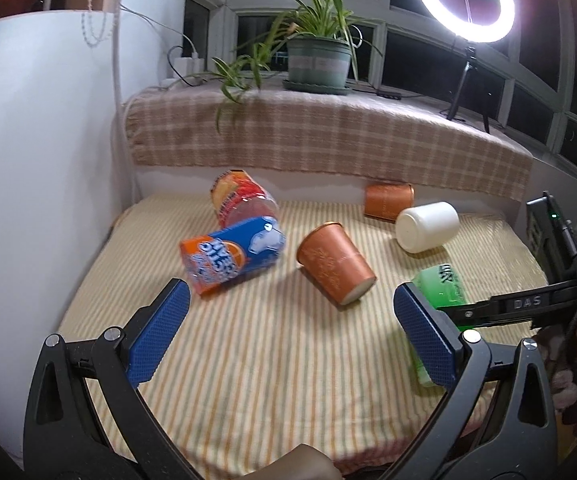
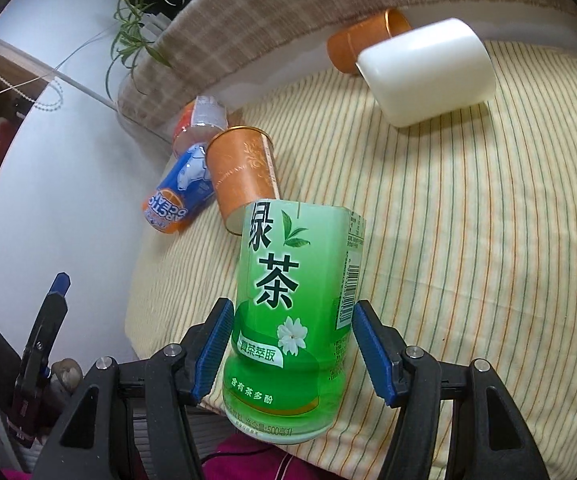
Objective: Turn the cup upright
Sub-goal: 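Lift the green tea bottle with the right gripper and carry it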
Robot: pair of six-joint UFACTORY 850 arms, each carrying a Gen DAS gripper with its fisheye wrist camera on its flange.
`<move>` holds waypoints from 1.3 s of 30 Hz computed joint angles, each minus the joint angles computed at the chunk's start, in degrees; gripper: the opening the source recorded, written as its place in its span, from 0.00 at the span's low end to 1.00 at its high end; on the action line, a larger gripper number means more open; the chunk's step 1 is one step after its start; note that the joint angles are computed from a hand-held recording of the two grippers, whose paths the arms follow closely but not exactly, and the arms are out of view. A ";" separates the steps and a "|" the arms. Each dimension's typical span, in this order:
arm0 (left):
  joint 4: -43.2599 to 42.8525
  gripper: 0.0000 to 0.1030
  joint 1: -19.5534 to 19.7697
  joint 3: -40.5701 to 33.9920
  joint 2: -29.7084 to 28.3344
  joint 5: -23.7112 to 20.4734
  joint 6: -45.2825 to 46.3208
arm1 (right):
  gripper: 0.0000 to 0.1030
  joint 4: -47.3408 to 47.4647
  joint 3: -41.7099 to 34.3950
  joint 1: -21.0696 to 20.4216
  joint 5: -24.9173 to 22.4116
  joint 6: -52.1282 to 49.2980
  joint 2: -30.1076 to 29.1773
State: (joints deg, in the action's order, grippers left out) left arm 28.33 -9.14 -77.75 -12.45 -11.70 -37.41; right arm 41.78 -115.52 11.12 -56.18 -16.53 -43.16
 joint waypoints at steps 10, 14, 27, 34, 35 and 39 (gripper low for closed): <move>-14.43 1.00 -0.82 -2.11 -2.14 -1.49 14.63 | 0.64 -0.14 -0.81 0.17 0.60 -0.76 -1.39; -24.93 1.00 -0.58 -3.75 -3.52 -2.52 24.65 | 0.73 0.64 -0.18 -0.07 1.32 -1.25 -1.05; -63.27 0.99 2.07 -16.88 -13.74 -20.16 55.77 | 0.76 5.72 15.43 -3.16 11.94 -6.56 10.24; -70.97 0.91 2.99 -27.00 -21.95 -33.67 55.49 | 0.77 5.55 23.67 -5.27 18.37 -6.37 16.17; -71.24 0.90 3.06 -28.10 -22.85 -34.81 54.80 | 0.79 5.64 24.23 -5.40 18.72 -6.32 16.54; -71.32 0.86 2.78 -32.35 -26.22 -37.81 52.51 | 0.79 6.20 25.92 -5.96 19.35 -6.11 17.46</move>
State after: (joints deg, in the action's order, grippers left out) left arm -42.99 -6.36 -110.10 -38.67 -49.51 15.10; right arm 47.98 -89.60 5.16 -36.83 -22.64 -25.69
